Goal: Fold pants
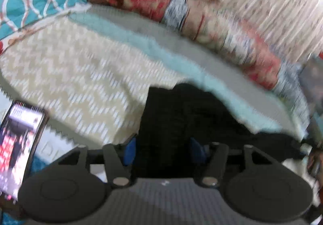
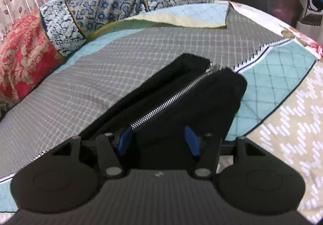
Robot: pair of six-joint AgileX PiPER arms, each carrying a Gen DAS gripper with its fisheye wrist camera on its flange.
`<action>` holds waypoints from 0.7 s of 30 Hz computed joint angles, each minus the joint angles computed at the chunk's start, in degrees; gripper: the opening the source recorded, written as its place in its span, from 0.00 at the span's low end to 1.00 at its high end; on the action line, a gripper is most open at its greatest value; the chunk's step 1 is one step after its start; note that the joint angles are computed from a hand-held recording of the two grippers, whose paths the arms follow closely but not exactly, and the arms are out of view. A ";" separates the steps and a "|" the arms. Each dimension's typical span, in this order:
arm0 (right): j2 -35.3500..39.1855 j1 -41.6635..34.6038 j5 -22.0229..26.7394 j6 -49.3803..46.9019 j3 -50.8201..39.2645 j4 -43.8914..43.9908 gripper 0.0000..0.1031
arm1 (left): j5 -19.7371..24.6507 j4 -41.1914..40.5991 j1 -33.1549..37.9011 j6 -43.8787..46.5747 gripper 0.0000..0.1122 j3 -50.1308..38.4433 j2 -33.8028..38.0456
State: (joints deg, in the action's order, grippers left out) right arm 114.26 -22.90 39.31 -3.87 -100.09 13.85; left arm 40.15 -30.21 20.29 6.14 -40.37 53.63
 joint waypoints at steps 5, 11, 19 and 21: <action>-2.43 -0.41 -1.75 1.54 1.75 -1.37 0.59 | -1.84 -5.73 1.93 4.67 0.69 -4.51 6.18; 0.32 -1.97 0.68 4.68 -3.92 -2.91 0.59 | 0.86 -11.62 3.78 9.95 0.79 -13.18 25.10; 10.14 -1.88 8.64 14.06 -21.43 -7.06 0.71 | -5.65 -5.97 -5.70 7.99 0.12 -17.47 28.62; 14.18 -0.95 12.18 16.33 -28.34 -9.10 0.72 | -7.60 -4.60 -6.01 4.93 0.11 -18.09 27.44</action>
